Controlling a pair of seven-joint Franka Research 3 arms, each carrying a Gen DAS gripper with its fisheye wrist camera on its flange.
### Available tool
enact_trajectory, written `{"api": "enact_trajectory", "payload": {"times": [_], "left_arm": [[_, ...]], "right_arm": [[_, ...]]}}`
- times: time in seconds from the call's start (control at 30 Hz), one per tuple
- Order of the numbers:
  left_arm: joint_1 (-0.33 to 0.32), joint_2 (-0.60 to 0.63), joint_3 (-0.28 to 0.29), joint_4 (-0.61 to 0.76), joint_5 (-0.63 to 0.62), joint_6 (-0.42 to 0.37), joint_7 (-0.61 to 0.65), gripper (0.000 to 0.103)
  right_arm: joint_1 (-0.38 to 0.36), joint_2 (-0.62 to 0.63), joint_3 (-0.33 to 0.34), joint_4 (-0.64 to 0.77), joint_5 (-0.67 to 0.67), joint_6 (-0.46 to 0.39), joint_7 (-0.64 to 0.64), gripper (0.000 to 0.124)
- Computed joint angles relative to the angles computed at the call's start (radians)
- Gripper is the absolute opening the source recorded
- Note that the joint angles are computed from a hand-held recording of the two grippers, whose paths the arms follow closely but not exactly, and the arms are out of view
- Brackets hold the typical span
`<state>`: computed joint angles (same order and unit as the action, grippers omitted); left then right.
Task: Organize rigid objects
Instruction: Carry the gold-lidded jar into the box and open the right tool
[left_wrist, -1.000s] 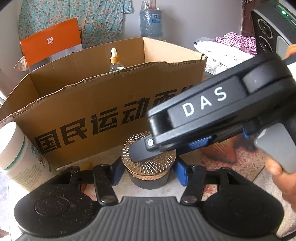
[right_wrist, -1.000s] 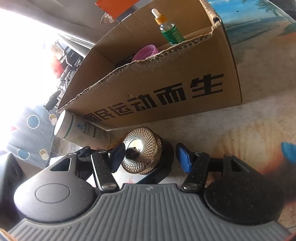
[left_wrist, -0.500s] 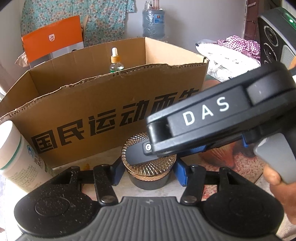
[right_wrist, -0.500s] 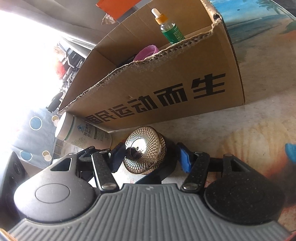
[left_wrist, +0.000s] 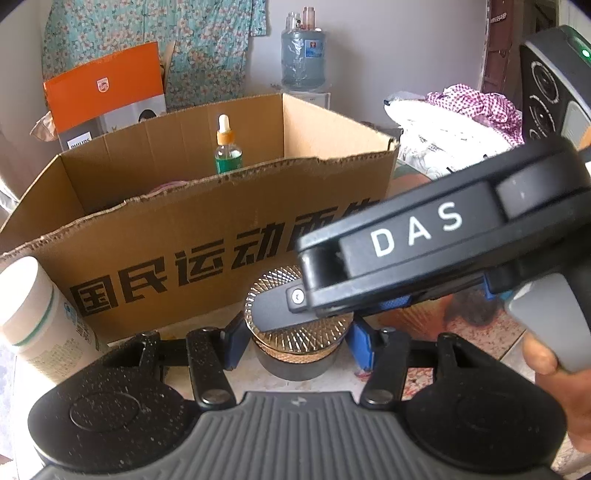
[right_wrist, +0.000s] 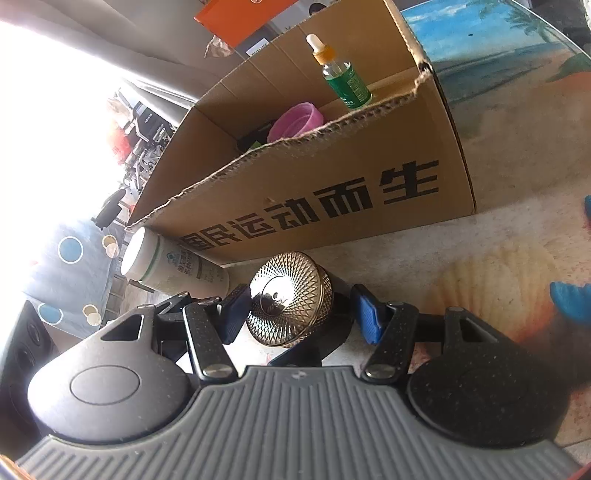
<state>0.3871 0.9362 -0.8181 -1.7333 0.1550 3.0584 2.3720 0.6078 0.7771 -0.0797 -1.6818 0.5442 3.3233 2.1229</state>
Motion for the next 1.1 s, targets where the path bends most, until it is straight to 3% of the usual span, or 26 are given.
{"api": "enact_trajectory", "payload": {"times": [0.43,0.77,0.97,1.1], "left_arm": [[0.098,-0.007,-0.088,-0.079,0.065,0.062,-0.013,0.057],[0.177,0.004,-0.178,-0.109,0.182,0.129,-0.082,0.057],[0.162,0.023,-0.206,-0.054,0.236,0.126,-0.126,0.057],[0.12,0.036,-0.208,0.017,0.226,0.093,-0.14,0.057]], "right_arm": [[0.141,-0.039,-0.138,-0.041,0.042,0.01,0.01,0.059],[0.309,-0.08,-0.309,-0.081,0.108,0.031,-0.038,0.059],[0.406,-0.091,-0.44,-0.079,0.141,0.014,-0.083,0.059],[0.399,-0.101,-0.467,-0.06,0.117,-0.007,-0.094,0.059]]}}
